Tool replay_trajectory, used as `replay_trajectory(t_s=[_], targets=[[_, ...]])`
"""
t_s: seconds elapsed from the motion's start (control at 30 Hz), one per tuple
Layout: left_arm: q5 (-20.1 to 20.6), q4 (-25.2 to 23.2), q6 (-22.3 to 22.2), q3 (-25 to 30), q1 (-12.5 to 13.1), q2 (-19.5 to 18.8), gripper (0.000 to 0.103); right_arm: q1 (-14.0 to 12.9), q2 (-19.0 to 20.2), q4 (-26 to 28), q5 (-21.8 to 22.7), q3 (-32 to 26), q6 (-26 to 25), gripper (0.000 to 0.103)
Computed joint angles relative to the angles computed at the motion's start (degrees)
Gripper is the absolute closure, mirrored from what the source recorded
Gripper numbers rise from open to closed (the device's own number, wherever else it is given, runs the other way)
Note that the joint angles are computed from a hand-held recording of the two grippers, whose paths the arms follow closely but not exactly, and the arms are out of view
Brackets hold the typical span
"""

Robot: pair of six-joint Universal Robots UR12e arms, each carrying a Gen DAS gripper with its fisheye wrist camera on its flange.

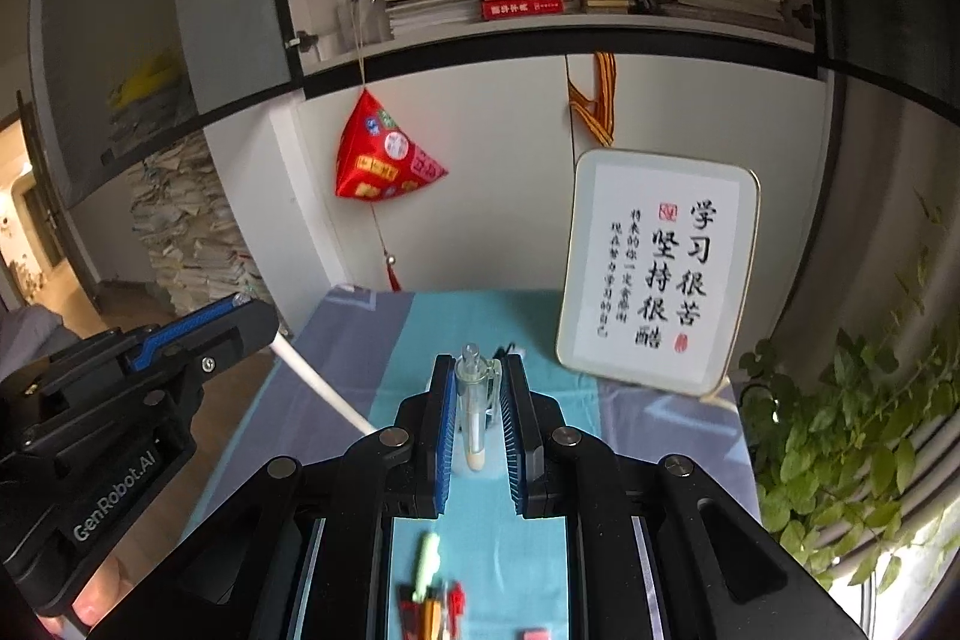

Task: Organize stationery
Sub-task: 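Carry the white pen with the right tool above the cup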

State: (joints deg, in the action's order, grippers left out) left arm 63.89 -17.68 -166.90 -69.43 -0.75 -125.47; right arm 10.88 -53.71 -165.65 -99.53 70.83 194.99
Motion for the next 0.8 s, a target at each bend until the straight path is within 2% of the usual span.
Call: replay_trajectory(t_s=[0.37, 0.8], targets=[[1.4, -4.0, 0.5, 7.5, -1.3, -4.5, 0.097, -1.5, 3.2, 1.5, 2.0, -4.8, 1.8, 0.087], [3.4, -12.2, 1.8, 14.6, -2.1, -9.8, 0.097, -2.4, 8.0, 9.1, 4.8, -10.9, 3.0, 0.087]])
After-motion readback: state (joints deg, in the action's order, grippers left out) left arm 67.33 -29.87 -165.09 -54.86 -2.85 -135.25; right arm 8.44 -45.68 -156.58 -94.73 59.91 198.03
